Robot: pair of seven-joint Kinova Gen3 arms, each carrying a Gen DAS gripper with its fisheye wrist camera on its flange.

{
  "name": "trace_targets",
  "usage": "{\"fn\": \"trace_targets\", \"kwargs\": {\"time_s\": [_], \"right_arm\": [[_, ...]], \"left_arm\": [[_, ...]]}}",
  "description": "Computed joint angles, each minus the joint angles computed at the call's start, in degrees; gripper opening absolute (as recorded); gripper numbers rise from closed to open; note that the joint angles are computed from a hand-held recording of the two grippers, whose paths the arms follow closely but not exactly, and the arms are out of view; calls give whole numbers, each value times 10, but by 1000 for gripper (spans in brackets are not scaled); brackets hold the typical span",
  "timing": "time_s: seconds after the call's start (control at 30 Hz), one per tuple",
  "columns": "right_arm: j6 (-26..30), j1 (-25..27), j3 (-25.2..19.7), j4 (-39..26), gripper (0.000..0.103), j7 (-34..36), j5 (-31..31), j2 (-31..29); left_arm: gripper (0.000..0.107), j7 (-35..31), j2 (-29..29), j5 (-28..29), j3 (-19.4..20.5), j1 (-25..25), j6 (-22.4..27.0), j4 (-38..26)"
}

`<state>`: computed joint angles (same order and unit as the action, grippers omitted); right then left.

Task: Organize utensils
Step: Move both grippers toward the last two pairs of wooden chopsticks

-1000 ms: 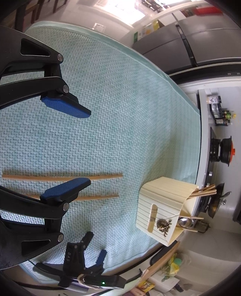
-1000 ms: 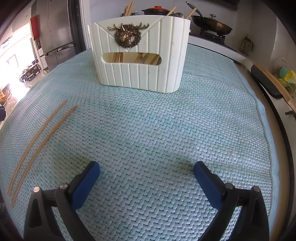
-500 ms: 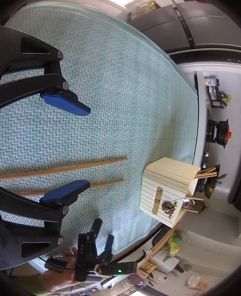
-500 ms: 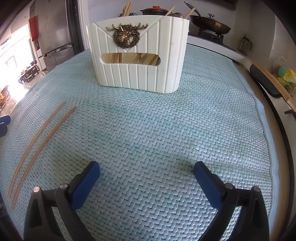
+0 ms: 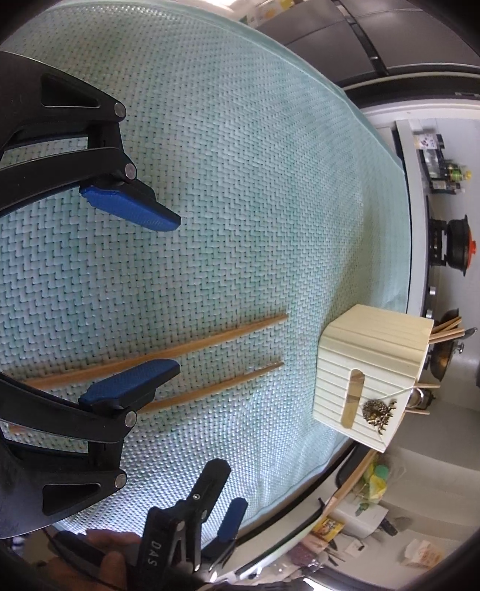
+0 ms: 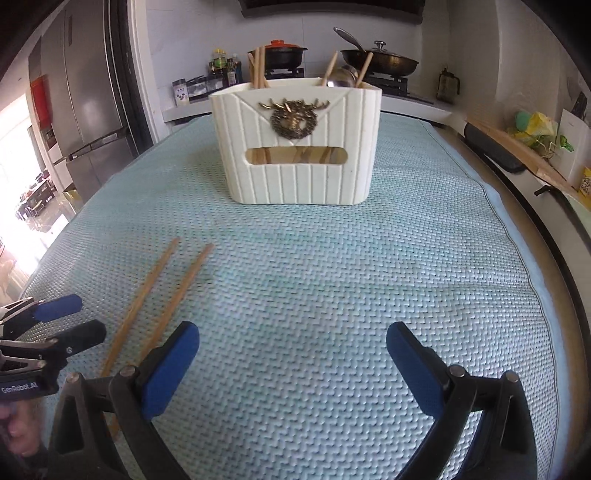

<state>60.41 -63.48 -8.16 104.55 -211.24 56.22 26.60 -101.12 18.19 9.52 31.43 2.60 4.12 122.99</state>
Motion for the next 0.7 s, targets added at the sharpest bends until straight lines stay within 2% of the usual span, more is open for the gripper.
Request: {"fn": "trace_targets", "kwargs": {"time_s": [0.13,0.37,0.47,0.57,0.67,0.7], "right_arm": [[35,-18,1,-37,103,11,-23,15],[-42,-6,-1,-1,103,-21,21,-5],[-49,10,-8,-32,103,30,-5,7],[0,5,6,-94,103,87,-51,40],[12,-2,22,-125,103,119,-62,59],[14,-1,24,-136,99,137,-67,65]], "left_arm": [[74,-4,-1,5,42,-46,-7,10],[74,0,-1,0,34,-34,-8,9],[74,1,0,3,53,-65,-6,13],[74,3,-3,8,64,-93,-6,17],[74,4,-7,11,67,-107,-6,21],[74,5,-8,12,69,-111,-7,23]]}}
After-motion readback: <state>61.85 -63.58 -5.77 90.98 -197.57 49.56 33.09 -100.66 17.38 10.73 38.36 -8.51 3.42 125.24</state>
